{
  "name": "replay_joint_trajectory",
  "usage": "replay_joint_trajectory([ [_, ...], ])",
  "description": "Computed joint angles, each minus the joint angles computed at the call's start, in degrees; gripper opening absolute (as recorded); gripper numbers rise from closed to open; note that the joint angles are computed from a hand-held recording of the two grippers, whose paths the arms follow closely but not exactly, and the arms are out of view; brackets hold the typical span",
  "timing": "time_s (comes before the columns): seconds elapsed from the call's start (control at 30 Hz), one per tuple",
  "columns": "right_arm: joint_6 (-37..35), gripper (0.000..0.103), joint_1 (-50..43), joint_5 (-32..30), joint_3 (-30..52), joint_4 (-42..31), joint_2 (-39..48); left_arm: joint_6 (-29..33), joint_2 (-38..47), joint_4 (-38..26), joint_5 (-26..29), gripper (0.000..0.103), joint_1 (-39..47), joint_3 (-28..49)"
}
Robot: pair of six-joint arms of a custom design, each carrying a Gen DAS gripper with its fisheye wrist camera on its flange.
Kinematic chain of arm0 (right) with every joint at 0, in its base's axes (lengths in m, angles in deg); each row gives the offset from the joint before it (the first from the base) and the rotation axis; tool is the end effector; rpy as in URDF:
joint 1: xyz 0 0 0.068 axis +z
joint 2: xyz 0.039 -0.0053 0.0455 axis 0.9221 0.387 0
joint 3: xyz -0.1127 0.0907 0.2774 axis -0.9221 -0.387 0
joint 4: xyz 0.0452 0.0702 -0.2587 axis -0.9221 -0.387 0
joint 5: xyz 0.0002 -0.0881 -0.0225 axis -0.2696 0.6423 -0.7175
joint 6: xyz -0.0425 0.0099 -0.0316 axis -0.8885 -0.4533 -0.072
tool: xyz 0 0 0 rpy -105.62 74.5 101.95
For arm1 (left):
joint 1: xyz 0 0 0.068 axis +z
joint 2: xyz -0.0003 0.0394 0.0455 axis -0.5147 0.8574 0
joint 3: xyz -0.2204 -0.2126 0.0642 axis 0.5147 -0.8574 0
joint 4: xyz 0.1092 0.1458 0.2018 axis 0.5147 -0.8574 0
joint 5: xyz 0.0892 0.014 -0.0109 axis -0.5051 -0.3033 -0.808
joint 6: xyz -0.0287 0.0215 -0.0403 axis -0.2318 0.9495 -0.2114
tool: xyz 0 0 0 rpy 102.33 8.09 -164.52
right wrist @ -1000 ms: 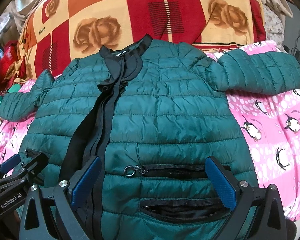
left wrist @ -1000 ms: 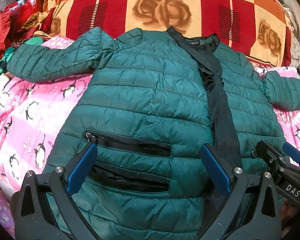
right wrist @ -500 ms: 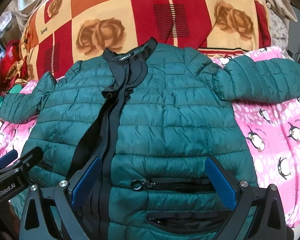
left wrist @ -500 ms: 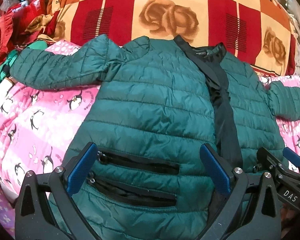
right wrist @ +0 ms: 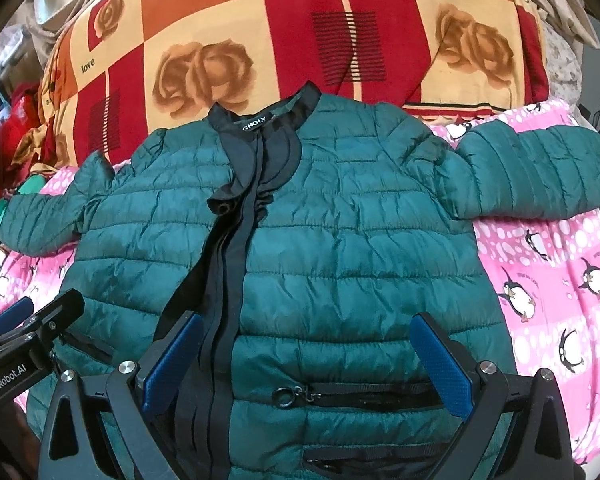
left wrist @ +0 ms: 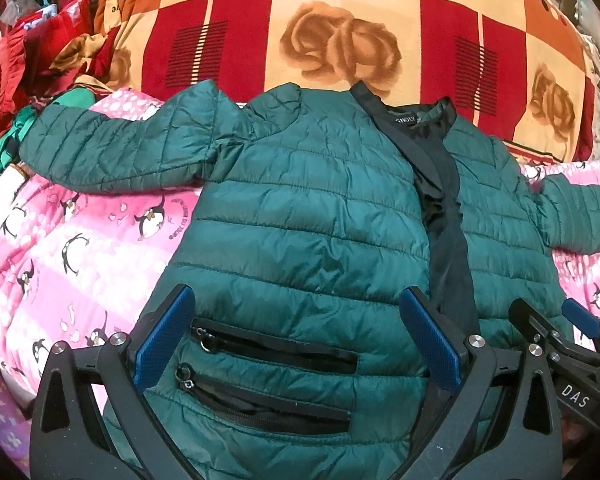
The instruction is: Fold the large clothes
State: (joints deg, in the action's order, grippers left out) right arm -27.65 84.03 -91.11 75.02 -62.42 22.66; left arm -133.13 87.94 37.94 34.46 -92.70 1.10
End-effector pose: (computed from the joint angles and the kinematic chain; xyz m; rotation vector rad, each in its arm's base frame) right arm 0.2374 0.0762 0.1345 -0.3888 2.4999 0.2827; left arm 0.1566 -0.2487 0.1537 -0.5596 2.4752 0.1150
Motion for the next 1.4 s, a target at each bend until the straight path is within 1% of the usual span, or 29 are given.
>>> replay_joint_trajectory([
  [0.23,0.3,0.103,0.3,0.6,0.9,-0.2,0.9,1.1,-0.3,0.4,0.1,0.102,1.1,-0.3],
  [0.53,0.3,0.103,0.1,0.1,4.2,-1.5,3.3,3.5,-1.0,0.5,-0.4,0.102,3.7,-0.3],
  [0.8,2.1,0.103,-0.1,-2.0,10.0,-1.8,8.1,7.2,-2.5,0.9,-1.5,0.102,8.9,-1.1],
  [0.93,3.4,0.103,0.4,-2.6,13.1,-1.9,11.3,10.3,-2.5,2.5,-1.5,0.102,12.2,-1.8],
  [1.4,3.9,0.103,3.3,-0.9,20.9,0.7,22.5,18.6,-1.8,12.8,-0.2,0.102,22.8,-7.5],
])
